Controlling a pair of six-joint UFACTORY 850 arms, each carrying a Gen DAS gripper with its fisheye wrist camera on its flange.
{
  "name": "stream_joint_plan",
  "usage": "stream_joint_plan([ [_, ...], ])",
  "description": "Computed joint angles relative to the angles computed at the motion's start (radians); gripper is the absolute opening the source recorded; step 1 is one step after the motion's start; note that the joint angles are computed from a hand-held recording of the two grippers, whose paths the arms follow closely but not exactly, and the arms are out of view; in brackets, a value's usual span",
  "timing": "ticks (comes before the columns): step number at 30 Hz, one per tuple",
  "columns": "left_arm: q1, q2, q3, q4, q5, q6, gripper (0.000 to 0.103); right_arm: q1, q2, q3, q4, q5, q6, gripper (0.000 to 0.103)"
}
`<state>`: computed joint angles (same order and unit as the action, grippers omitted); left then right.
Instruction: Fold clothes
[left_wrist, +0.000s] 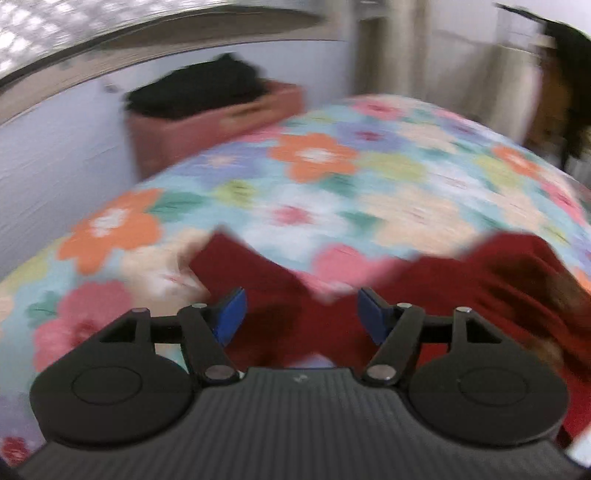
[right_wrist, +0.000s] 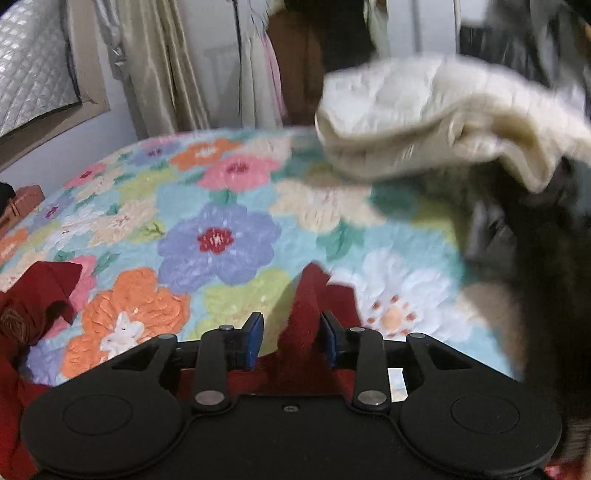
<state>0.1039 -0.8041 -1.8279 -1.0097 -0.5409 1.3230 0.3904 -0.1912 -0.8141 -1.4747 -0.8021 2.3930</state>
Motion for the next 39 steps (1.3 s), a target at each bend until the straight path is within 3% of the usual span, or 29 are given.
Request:
stream_joint_plan([
  [2, 0.01, 0.037, 0.086, -0.086, -0.063, 0.123, 0.07, 0.064, 0.006, 0.006, -0.027, -0.073, -0.002, 0.056],
  [4, 0.031, 0.061, 0.162, -0.158, -0.127, 0.222, 0.071, 0.129, -0.004, 0.009, -0.037, -0.121, -0.009, 0.064],
  [8, 0.044, 0.05, 0.213, -0.111, -0.223, 0.293, 0.071, 0.204, -0.025, 0.011, -0.059, -0.032, -0.058, 0.064],
  [13, -0.003, 0.083, 0.296, -0.165, -0.056, 0.485, 0.073, 0.25, -0.097, -0.064, -0.171, 0.094, -0.24, 0.063],
  [16, -0.012, 0.081, 0.303, -0.186, -0.063, 0.52, 0.081, 0.24, -0.135, -0.113, -0.296, 0.234, -0.231, 0.063],
  [18, -0.02, 0.081, 0.316, -0.227, -0.042, 0.578, 0.081, 0.231, -0.182, -0.164, -0.293, 0.318, -0.3, 0.063],
  [20, -0.032, 0.09, 0.341, -0.308, 0.011, 0.676, 0.081, 0.242, -0.245, -0.223, -0.2, 0.296, -0.481, 0.061],
  [22, -0.039, 0.087, 0.33, -0.296, 0.052, 0.647, 0.083, 0.285, -0.294, -0.255, -0.201, 0.159, -0.533, 0.061],
  [23, -0.042, 0.084, 0.321, -0.272, 0.066, 0.611, 0.083, 0.299, -0.306, -0.267, -0.201, 0.129, -0.546, 0.061],
  [27, -0.026, 0.056, 0.266, -0.228, -0.051, 0.548, 0.084, 0.301, -0.345, -0.31, -0.154, 0.107, -0.598, 0.06],
  [30, -0.054, 0.033, 0.24, -0.237, -0.004, 0.513, 0.092, 0.27, -0.351, -0.31, -0.195, 0.147, -0.479, 0.06],
  [32, -0.07, 0.009, 0.206, -0.194, 0.018, 0.419, 0.092, 0.251, -0.361, -0.318, -0.217, 0.165, -0.423, 0.063],
  [33, -0.078, -0.003, 0.189, -0.17, 0.028, 0.37, 0.086, 0.245, -0.369, -0.327, -0.223, 0.166, -0.421, 0.063],
  [34, -0.082, -0.012, 0.178, -0.174, 0.029, 0.348, 0.074, 0.237, -0.371, -0.336, -0.22, 0.177, -0.427, 0.058],
  [35, -0.08, -0.017, 0.167, -0.192, 0.016, 0.346, 0.034, 0.229, -0.371, -0.345, -0.214, 0.191, -0.435, 0.031],
  [36, -0.078, -0.02, 0.149, -0.175, 0.003, 0.317, 0.014, 0.221, -0.372, -0.354, -0.21, 0.205, -0.44, 0.017],
  [39, -0.052, -0.009, 0.104, -0.15, -0.074, 0.217, 0.009, 0.206, -0.283, -0.294, -0.267, 0.27, -0.284, 0.014],
])
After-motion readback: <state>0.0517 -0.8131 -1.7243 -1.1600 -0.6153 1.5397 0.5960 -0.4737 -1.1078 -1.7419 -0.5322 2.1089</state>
